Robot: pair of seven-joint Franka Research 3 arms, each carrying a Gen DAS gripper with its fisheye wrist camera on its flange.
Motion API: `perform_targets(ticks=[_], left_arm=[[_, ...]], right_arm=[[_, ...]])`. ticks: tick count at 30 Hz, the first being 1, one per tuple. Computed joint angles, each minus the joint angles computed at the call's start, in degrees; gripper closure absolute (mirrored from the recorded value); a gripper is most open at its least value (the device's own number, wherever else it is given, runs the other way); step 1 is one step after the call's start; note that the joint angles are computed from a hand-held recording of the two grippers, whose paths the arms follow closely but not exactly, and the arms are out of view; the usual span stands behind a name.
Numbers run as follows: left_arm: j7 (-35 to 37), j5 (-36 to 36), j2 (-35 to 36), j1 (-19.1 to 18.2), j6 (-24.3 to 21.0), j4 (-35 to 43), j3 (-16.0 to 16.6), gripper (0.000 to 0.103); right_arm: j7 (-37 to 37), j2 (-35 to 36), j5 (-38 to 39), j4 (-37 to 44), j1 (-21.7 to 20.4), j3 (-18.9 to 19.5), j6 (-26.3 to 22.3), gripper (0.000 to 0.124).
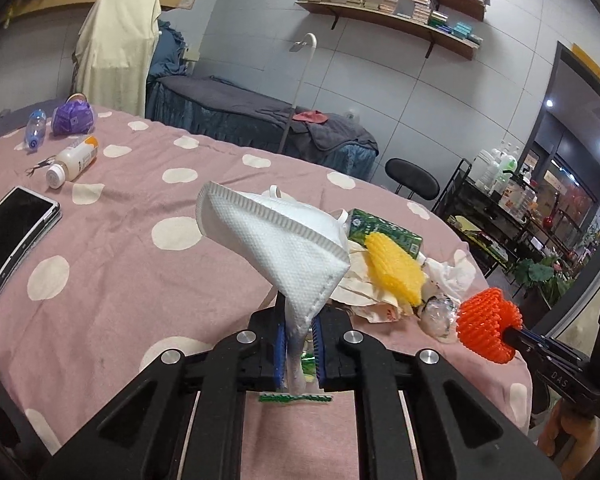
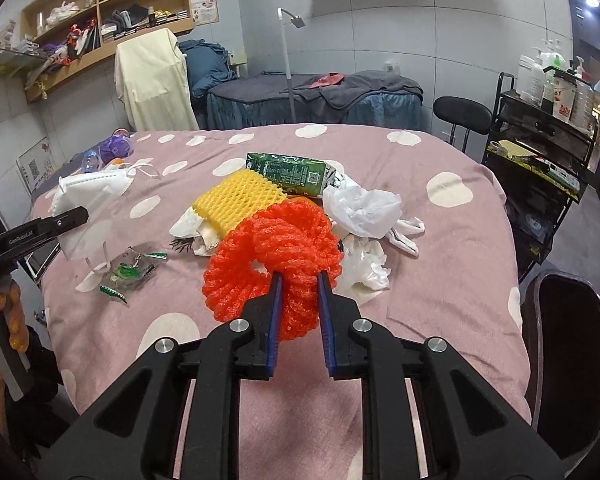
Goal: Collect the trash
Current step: 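Carry the mask and orange net over the brown trash bin with both tools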
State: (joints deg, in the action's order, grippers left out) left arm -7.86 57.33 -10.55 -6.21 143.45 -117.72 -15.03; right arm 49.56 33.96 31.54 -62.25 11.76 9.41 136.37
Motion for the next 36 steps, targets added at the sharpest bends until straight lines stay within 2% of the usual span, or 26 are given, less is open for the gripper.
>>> perform_targets(ticks=[5,11,15,21,29,36], left_arm=[[-1.1,3.9,2.4,-1.5,0.3,3.6,-1.6,0.092],[0.3,7.3,10.2,-5.3,4.5,12.1,-1.1,0.092],[6.5,6.4,18.3,-8.8,8.0,20.7,0.4,0.092],[20.1,-0.9,30.8,-12.5,12.3,34.7,1.2,0.092],[39.4,-13.4,44.2,-16.0,10.8,52.2,-0.4,0.092],[52.5,-22.3,55.3,-20.6,4.2,69.7,0.0,0.092]], right_arm=[[-2.2,-3.8,4.5,-5.8,-2.9,0.7,2.2,0.106],[-2.6,-7.3,9.2,-11.2,-5.6,-0.5,6.9,0.106],[0.7,-7.8,8.1,-12.4,-6.5,-3.1,11.5,0.106],[11.9,-4.4,1.0,-9.2,-8.1,-7.4,13.2,0.106],[25.3,3.5,-9.1,-1.2,-10.3,-10.5,9.6,0.106],[32.3,14.6,-15.4,14.5,-11.6,-10.7,1.0,0.106]])
